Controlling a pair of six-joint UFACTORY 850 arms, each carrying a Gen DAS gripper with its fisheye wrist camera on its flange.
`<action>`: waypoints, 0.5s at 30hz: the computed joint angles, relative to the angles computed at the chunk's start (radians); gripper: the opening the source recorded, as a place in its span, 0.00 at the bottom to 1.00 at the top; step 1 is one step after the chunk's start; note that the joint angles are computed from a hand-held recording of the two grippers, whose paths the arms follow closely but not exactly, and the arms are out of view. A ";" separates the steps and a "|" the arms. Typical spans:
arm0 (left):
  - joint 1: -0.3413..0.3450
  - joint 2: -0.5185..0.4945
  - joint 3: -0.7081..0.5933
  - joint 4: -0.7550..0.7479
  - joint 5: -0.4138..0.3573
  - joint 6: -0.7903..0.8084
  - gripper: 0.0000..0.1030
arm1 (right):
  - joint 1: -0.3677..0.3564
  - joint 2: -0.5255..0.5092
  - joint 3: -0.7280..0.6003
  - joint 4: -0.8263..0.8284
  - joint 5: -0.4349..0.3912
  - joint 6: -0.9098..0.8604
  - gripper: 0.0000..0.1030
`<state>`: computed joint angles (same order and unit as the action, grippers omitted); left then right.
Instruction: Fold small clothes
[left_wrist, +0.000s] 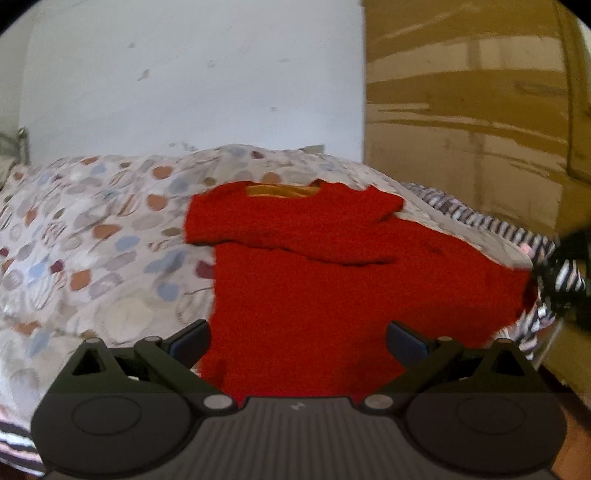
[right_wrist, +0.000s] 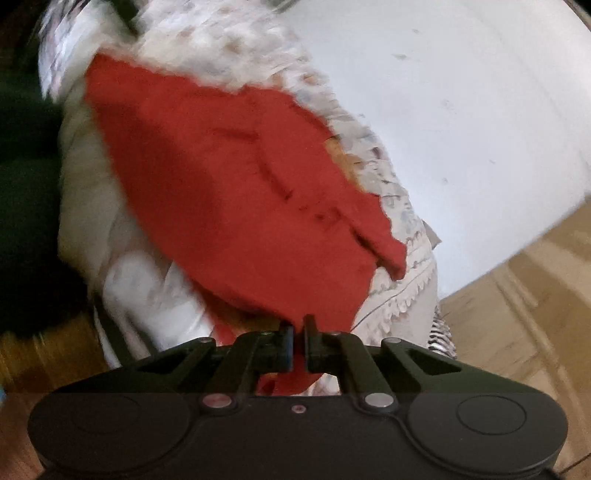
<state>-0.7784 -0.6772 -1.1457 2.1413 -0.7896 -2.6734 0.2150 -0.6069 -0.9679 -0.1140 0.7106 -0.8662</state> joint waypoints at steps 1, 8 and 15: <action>-0.003 -0.015 -0.023 -0.020 0.010 0.047 1.00 | -0.003 0.016 -0.015 -0.037 -0.032 0.075 0.04; -0.026 -0.098 -0.150 -0.117 0.033 0.302 1.00 | -0.017 0.053 -0.124 -0.294 -0.226 0.402 0.04; -0.017 -0.102 -0.154 -0.141 0.083 0.286 1.00 | -0.042 0.035 -0.044 -0.157 -0.217 0.164 0.15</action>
